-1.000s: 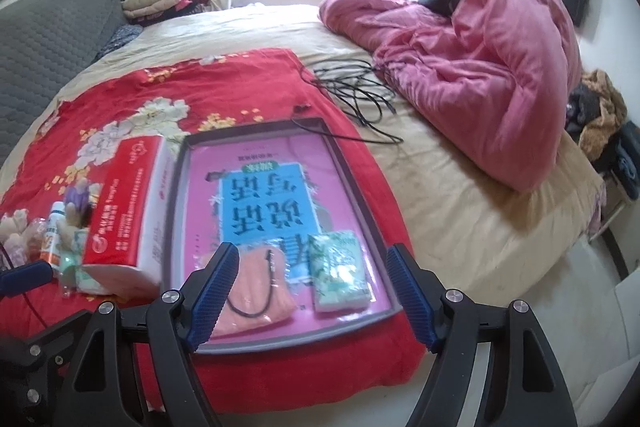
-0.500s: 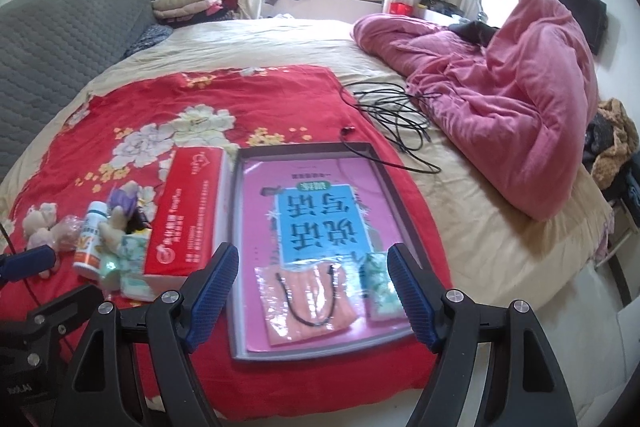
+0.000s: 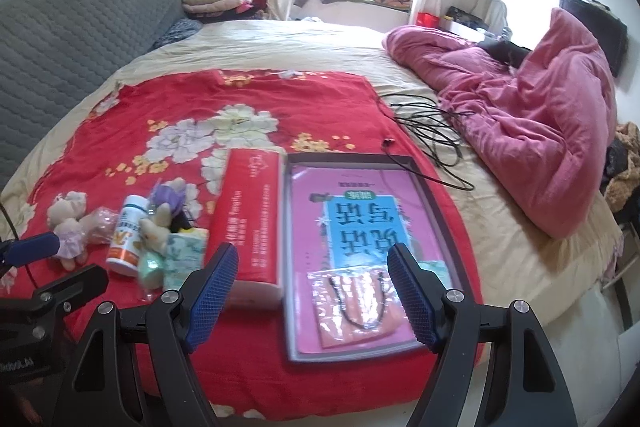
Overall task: Organize soft objects
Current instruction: 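Withdraw both tools back toward the remaining items on the bed, then grasp the floral cloth with the left tool while the right grasps the purple-bow bunny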
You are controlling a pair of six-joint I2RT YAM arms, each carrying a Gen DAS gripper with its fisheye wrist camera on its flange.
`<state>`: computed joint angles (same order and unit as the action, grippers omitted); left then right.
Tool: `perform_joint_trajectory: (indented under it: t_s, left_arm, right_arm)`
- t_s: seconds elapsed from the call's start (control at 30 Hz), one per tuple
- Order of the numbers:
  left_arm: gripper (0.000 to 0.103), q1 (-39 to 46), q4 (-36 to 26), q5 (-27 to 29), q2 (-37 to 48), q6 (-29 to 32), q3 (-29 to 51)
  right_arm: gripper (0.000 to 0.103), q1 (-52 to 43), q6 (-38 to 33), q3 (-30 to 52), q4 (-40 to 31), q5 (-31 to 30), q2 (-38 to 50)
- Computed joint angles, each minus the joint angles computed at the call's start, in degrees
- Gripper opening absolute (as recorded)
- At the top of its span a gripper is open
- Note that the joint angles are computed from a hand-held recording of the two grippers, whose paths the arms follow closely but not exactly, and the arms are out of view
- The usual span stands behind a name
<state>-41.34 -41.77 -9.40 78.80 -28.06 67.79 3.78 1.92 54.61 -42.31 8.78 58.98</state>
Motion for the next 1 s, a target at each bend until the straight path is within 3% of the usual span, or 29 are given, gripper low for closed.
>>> perform_joint_trajectory:
  t_s: [0.53, 1.0]
  left_arm:
    - [0.081, 20.2, -1.0, 7.5, -12.1, 6.3, -12.3]
    - [0.081, 42.9, -0.5, 18.1, -15.0, 15.9, -19.8]
  right_arm:
    - [0.078, 19.0, 8.4, 1.4, 2.4, 5.3, 7.2]
    - [0.078, 26.7, 11.5, 1.1, 5.5, 5.0, 14.0]
